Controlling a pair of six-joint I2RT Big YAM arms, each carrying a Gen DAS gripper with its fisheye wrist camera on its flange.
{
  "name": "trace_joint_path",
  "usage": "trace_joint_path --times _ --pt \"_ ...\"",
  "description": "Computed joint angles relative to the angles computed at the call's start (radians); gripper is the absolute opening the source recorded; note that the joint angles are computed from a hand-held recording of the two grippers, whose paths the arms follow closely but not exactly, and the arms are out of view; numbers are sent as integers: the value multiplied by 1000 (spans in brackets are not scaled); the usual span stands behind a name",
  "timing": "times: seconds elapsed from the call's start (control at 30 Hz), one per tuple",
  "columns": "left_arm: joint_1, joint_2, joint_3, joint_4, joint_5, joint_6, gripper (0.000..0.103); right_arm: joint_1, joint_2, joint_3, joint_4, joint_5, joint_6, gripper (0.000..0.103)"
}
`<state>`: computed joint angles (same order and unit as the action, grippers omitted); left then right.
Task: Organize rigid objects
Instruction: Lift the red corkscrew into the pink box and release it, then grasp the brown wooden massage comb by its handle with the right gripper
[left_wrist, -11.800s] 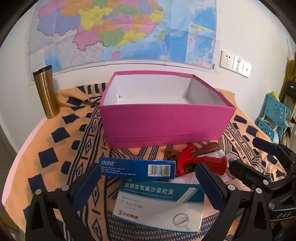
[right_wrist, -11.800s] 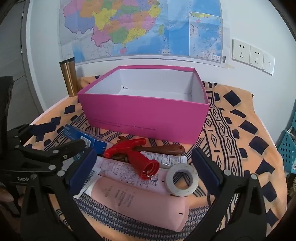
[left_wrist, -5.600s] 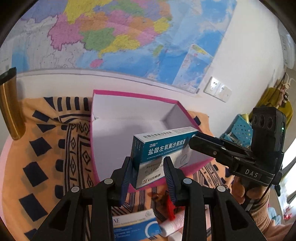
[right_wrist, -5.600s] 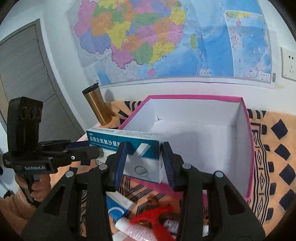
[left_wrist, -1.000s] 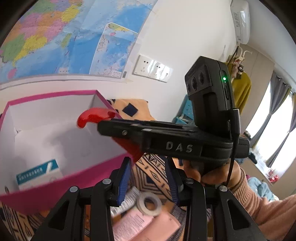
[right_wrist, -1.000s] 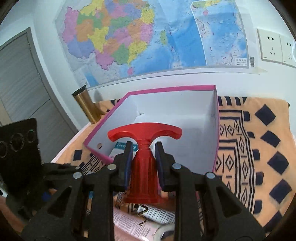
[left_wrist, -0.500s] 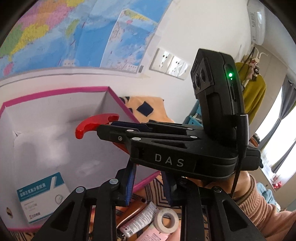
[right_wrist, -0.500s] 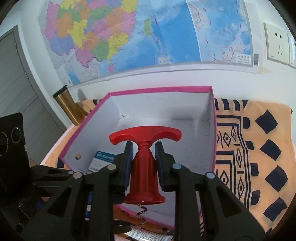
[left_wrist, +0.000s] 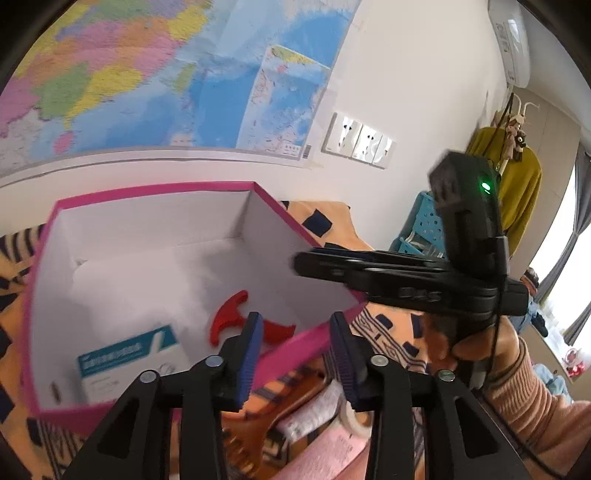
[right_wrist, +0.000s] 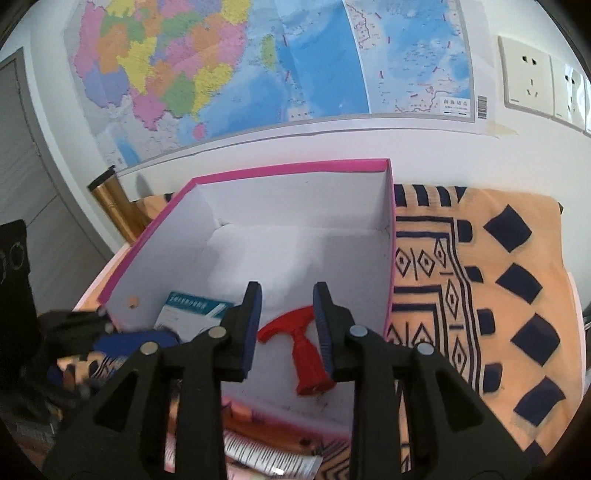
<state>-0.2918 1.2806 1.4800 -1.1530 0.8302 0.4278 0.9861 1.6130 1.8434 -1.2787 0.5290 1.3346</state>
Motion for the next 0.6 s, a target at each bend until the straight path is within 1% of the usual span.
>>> trace_joint_path --times 0.07,0.13,0.2,0.27,0.33,0.37,0.47,0.53,0.6 --pt "28 -17 -18 -6 2 15 41 30 -19 -17 23 22 9 37" --pt "54 -32 -34 -8 6 16 44 56 -31 -26 34 42 19 37" --pt "82 -38 -45 -33 27 35 46 86 -42 -37 50 57 20 37" --pt "92 -44 -61 -43 9 48 47 114 -54 -55 64 65 28 40" --pt "95 -44 -74 -51 -6 52 47 133 -61 -75 71 53 54 46" --pt "97 -37 -79 -67 -12 57 47 139 -64 -93 80 34 72 48" --pt "88 -30 -99 -77 -44 52 47 146 -69 -146 103 -25 136 48" --pt "81 -30 -116 -80 -76 51 47 147 -73 -185 139 -65 166 48" --pt "72 -31 -133 -82 -109 52 47 148 -69 -204 152 -85 193 48"
